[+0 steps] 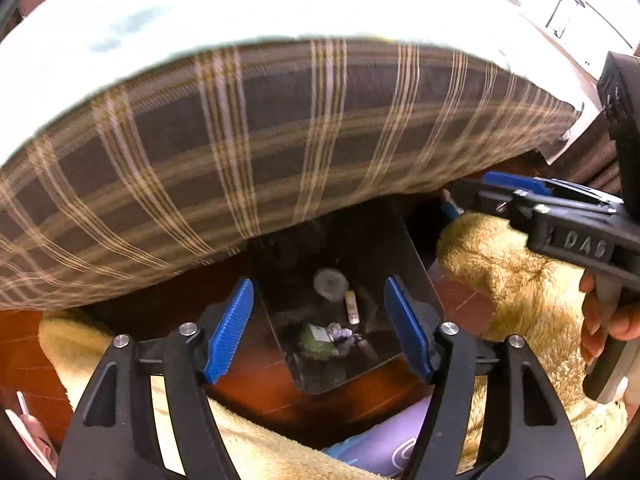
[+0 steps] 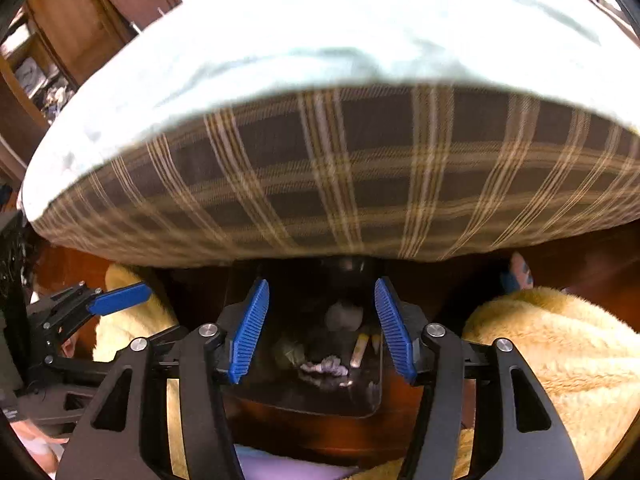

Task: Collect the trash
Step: 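Lower both tools into the black bin and open both to drop items, then raise both open tools back over the bed, then grasp the black scrunchie with the right tool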

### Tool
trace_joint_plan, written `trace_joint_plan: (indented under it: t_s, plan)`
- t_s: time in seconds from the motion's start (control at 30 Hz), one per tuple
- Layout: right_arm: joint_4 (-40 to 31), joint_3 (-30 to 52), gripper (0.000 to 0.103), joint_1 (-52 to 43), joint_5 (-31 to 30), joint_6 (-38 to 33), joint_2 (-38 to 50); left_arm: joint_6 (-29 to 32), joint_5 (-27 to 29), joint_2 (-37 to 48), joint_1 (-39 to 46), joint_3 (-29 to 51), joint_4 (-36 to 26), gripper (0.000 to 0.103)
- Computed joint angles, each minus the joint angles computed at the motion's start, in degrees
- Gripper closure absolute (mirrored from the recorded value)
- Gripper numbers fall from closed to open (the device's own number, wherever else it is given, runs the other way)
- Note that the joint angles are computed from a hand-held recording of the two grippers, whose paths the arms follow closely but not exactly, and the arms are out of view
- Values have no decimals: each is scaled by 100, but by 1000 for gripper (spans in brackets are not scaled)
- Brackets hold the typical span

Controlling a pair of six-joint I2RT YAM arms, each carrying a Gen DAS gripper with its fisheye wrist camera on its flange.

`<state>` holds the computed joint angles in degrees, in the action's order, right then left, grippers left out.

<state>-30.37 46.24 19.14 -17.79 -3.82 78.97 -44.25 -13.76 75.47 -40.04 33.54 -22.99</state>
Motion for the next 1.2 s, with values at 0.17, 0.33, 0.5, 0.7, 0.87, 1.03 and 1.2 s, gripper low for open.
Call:
trace_joint_plan:
  t_s: [0.17,0.33,0.5,0.7,0.87,1.03,1.2]
  plan:
    - [-222,462,41,-252,-104,-27,-303,76,-481,-649,-93,267,-674,36]
    - [-352,1089,41,-402,-214,-88,-353,451,-773,-1175,148,726,-1245,35]
    - [-292,1846,41,-394,-257,-27,26,961,-803,-1293,711,1190,-1451,34]
    - [-145,2846,41,-177,-251,148,919,1648,-499,-805,1563,1782,-1246,31]
    - [-124,3756,46,91,-36,224,1854,2055,-50,-174,2089,2258,-961,26]
    - [-141,4408,51,245,234,225,2498,2291,162,410,2292,2756,-852,25]
    - [-386,5101,56,266,246,133,3099,2436,307,992,2444,3241,-771,25]
